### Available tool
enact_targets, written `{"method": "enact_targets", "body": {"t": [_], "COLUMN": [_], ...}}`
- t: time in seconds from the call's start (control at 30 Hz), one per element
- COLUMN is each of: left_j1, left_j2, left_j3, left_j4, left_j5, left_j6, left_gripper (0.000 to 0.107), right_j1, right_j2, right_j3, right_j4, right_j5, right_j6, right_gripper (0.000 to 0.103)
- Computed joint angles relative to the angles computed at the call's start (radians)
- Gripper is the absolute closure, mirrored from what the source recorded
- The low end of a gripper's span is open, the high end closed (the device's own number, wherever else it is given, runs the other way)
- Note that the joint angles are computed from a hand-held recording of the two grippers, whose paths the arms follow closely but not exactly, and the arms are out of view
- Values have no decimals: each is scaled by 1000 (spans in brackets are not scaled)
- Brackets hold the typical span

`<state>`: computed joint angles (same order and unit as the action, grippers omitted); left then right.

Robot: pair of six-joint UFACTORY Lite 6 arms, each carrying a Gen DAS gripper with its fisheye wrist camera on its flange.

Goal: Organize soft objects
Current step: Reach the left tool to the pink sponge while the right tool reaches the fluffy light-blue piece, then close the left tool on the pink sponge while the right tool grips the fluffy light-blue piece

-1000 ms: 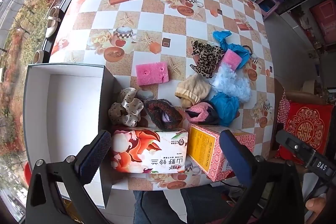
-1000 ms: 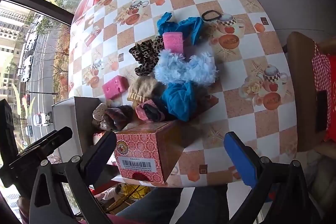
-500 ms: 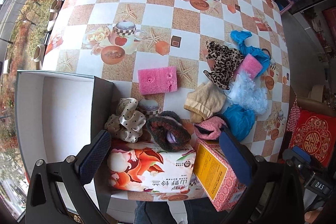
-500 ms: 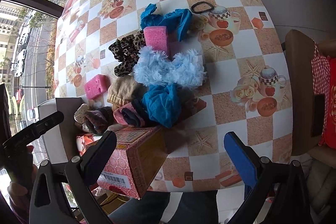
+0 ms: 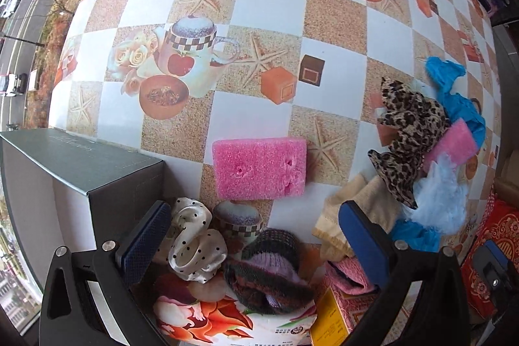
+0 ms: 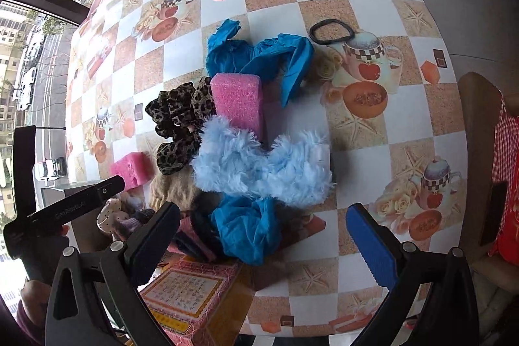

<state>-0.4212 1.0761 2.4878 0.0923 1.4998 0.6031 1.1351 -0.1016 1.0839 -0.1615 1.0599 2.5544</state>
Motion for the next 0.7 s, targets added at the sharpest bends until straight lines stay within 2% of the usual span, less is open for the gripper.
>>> {"method": "enact_targets", "body": {"t": [0.1,0.27,0.37,0.47,0.63,0.7], "left_j1": [-13,-42,-78,-104,-111,-113], "left_j2": [7,-56,-50,-69,43,114], "left_j3": [-57,-240,-293,-356,-269,-184], "left_j4": [21,60,36,54,81,76], "left_j5": [-39,-173,-164,-226,-209,-198], "left_j6": [-27,-58,-96,-121,-164,-166], "left_gripper": [4,4,4,4,4,4], "right_j1": [-26,-75,-149,-205,-288,-341], "right_j2": [-13,-11,32,71,102,146], "right_j3": [-78,-168,-181,-197,-240,-243], "right_j4": [37,13,61,109,139,162], "right_j5": [-90,-194,-226,-256,-323,-364], "right_j6": [-55,-130,-325,-475,-640,-737], "right_gripper": [0,0,0,0,0,0]}}
